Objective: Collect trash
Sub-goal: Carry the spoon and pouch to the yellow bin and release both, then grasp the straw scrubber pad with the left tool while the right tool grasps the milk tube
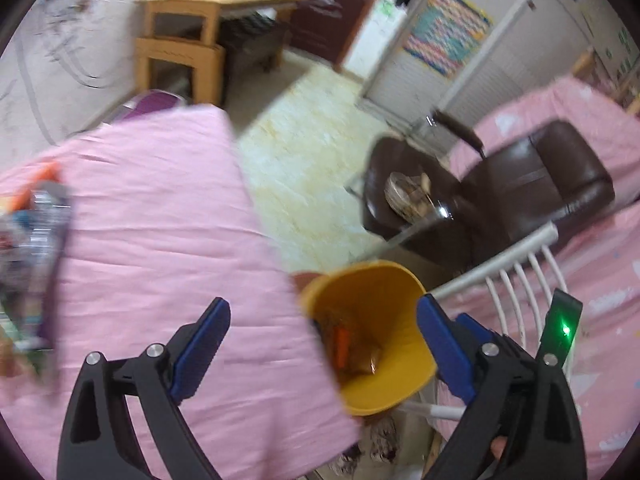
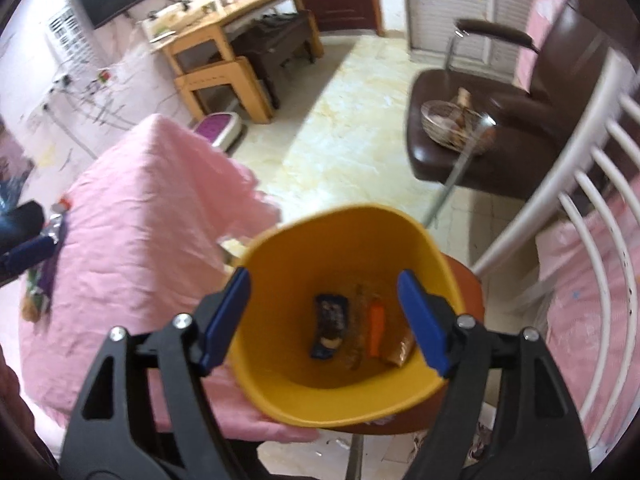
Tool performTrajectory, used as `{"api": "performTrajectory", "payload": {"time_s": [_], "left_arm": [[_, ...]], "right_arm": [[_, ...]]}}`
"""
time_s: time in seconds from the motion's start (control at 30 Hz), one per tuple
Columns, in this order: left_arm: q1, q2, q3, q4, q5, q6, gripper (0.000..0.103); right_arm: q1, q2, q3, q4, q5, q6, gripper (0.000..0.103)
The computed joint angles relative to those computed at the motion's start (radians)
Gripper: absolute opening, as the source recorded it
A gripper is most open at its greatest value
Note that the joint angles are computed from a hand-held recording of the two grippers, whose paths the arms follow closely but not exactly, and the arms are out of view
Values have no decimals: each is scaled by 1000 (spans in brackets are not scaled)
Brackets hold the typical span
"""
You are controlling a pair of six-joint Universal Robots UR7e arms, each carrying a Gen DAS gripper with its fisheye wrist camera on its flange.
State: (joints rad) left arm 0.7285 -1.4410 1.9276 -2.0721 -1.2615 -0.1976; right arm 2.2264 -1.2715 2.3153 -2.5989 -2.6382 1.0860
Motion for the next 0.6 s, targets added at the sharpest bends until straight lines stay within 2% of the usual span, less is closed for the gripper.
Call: {"api": "performTrajectory", "payload": {"time_s": [0.13,0.37,0.47,0.6], "left_arm": [[54,-64,-63,29,90,8,89],[189,-99,-216,112,212,-11,89],[235,-108,-261,135,229,6,89],[291,-114,-299,164,213,33,89]], "right_arm": [[33,114,-122,-35,7,-106,82],[68,326,-355,-108,53,-315,82],[73,412,-461,-104,79,-385,82],[79,505,-585,-73,103,-439,82]]}}
